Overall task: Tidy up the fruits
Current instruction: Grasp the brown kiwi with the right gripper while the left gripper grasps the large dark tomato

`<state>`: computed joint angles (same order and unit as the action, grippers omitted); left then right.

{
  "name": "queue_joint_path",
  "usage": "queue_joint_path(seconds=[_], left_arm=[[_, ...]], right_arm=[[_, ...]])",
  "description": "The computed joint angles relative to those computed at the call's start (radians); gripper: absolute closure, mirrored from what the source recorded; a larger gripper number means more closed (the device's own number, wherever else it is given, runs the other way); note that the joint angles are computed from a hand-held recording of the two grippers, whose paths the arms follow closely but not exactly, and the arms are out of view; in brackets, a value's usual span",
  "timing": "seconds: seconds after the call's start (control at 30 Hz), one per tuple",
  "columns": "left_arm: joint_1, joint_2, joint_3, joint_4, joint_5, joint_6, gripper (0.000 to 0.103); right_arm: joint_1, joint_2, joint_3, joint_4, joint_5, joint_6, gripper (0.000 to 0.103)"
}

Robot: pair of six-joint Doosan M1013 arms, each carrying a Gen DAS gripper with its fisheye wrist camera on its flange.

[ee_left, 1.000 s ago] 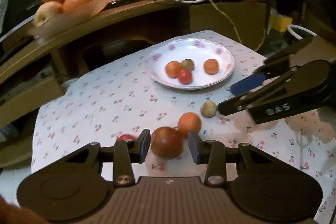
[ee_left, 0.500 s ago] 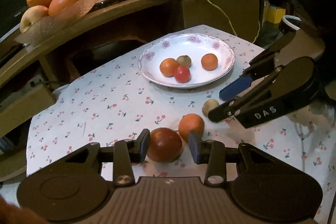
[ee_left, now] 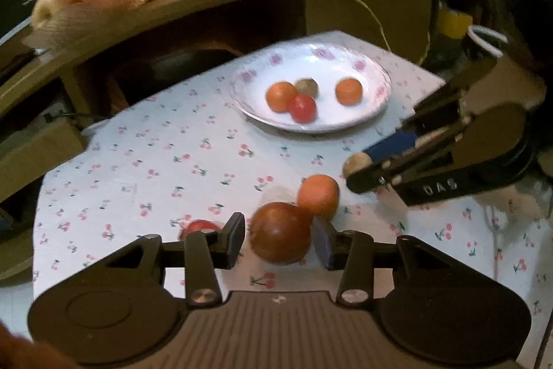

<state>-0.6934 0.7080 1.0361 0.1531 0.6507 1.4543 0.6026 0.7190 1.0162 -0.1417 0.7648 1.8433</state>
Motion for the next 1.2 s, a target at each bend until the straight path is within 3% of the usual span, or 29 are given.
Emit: queue_joint_path(seconds=[0.1, 0.37, 0.87, 1.07, 1.2], left_arm=[[-0.01, 0.005, 0.005, 0.062, -0.003, -0.018, 0.051], [-0.012, 0.023, -0.014, 0.083, 0.025, -0.1, 0.052], [-0.019, 0.005, 0.008, 0.065, 0.022, -0.048, 0.056], [-0.024, 0.007, 0.004, 0.086, 0.043, -0.029, 0.047], [-0.026, 0.006, 0.008, 0.093, 0.039, -0.038, 0.047]], right_arm=[[0.0, 0.0, -0.003, 0.01, 0.008, -0.008, 0.077], [-0.002, -0.006, 0.007, 0.026, 0.007, -0.008, 0.077], [-0.006, -0.024, 0.031, 0.046, 0.012, -0.029, 0.077], [0.003, -0.025, 0.036, 0.024, 0.013, -0.089, 0.07], [0.002, -0.025, 0.036, 0.03, 0.014, -0.089, 0.069]])
